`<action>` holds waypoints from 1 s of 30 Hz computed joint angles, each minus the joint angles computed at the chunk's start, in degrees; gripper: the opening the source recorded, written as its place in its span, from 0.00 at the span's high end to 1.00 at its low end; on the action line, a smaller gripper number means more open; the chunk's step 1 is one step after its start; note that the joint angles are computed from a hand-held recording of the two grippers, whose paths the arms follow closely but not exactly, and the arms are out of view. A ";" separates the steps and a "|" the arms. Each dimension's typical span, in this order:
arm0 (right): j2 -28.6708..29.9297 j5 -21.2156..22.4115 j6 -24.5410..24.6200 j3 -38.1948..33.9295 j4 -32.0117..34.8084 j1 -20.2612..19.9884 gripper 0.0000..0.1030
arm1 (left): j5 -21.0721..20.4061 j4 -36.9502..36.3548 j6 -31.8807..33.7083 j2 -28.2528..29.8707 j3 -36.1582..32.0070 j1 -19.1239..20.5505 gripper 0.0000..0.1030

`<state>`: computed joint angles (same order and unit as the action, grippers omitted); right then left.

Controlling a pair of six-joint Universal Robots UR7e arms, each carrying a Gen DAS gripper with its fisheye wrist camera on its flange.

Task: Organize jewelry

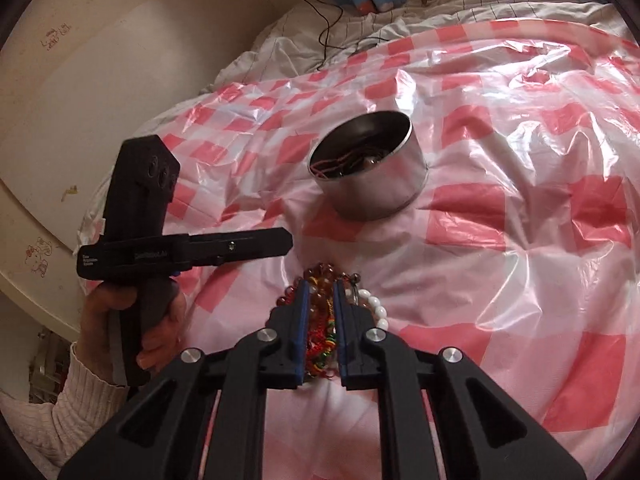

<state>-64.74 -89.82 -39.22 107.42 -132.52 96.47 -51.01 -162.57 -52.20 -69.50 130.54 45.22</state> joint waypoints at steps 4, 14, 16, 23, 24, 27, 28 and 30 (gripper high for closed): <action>-0.06 -3.82 -2.63 0.69 1.91 1.20 0.88 | 0.75 2.33 1.10 1.22 -1.32 -0.05 0.21; -0.08 -12.10 -7.88 3.34 -0.66 3.15 0.87 | -3.83 -1.18 5.61 3.14 -1.96 0.69 0.34; -0.02 -12.00 -8.31 3.72 -1.79 3.27 0.87 | -5.85 -2.22 6.32 3.16 -1.99 1.37 0.60; -1.12 -8.87 -7.41 4.08 -5.01 2.03 0.93 | -2.68 -3.78 6.98 1.81 -0.65 -0.02 1.00; -1.21 -8.25 -7.06 3.85 -4.97 1.84 0.94 | -2.78 -5.10 7.43 1.67 -0.37 -0.12 1.00; -1.51 -6.79 -6.33 3.45 -5.43 1.37 0.94 | -1.48 -6.17 7.55 0.49 0.39 -0.79 1.00; -1.63 -6.28 -6.15 3.38 -5.54 1.24 0.94 | -1.42 -5.99 7.60 0.11 0.49 -0.82 1.00; -1.88 -4.90 -5.52 2.92 -5.23 0.87 0.94 | -2.32 -3.41 7.84 -0.19 -0.16 -0.45 1.00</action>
